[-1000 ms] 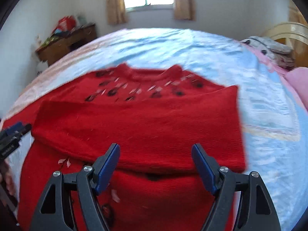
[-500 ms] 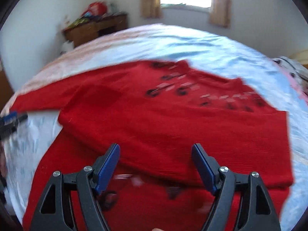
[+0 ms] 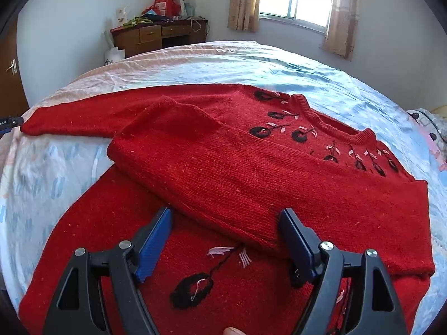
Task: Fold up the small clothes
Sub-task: 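Reach the left tool to the other sleeve cuff and grasp it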
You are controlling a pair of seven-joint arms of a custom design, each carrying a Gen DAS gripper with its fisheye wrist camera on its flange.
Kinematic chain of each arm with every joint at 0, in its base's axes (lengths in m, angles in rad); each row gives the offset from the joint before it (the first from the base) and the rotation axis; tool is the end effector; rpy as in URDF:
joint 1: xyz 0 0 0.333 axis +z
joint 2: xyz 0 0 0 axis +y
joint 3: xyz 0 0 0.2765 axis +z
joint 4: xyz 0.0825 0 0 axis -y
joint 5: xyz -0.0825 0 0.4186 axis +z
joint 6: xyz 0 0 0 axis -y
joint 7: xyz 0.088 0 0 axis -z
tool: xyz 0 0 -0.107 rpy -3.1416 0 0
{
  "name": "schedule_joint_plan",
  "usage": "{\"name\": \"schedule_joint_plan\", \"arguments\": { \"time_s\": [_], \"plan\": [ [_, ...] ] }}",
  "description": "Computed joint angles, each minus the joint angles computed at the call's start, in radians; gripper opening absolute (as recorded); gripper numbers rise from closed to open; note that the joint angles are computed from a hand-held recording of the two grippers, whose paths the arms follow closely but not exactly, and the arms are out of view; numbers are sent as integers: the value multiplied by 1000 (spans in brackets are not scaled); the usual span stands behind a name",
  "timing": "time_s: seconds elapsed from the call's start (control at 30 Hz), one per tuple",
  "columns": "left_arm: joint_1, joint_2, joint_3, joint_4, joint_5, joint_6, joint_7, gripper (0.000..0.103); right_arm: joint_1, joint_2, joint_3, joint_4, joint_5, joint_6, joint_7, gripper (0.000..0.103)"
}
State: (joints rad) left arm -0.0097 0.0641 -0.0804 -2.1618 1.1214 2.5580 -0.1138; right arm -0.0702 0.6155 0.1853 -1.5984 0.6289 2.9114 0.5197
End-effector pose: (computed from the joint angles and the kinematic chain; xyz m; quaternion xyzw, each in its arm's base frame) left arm 0.5918 -0.0664 0.3353 -0.8407 0.3788 -0.1770 0.3440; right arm 0.7411 0.0285 0.2936 -0.8012 0.4604 -0.2358 0.3009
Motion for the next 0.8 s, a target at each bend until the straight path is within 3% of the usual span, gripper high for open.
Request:
{"name": "schedule_joint_plan", "arguments": {
  "time_s": [0.2,0.4,0.57,0.6,0.67,0.7,0.8],
  "plan": [
    [-6,44,6,50,26,-8,9,72,-10,-11,14,-22,12,29,-14,80],
    [-17,114,19,126,-29,1,90,71,-18,-13,23,-27,23,37,-22,81],
    [-32,170,46,168,-83,5,120,62,-30,-15,36,-30,41,37,-39,81],
    [-38,170,50,169,-78,1,116,59,-32,-15,37,-30,45,37,-41,81],
    [-44,166,54,165,-71,9,118,41,-31,-15,36,-30,48,37,-44,81],
    [-41,161,56,158,-65,38,123,15,-30,-16,35,-30,50,37,-45,81],
    [-47,152,56,156,-63,41,143,12,-30,-17,36,-33,55,43,-49,81]
  ]
}}
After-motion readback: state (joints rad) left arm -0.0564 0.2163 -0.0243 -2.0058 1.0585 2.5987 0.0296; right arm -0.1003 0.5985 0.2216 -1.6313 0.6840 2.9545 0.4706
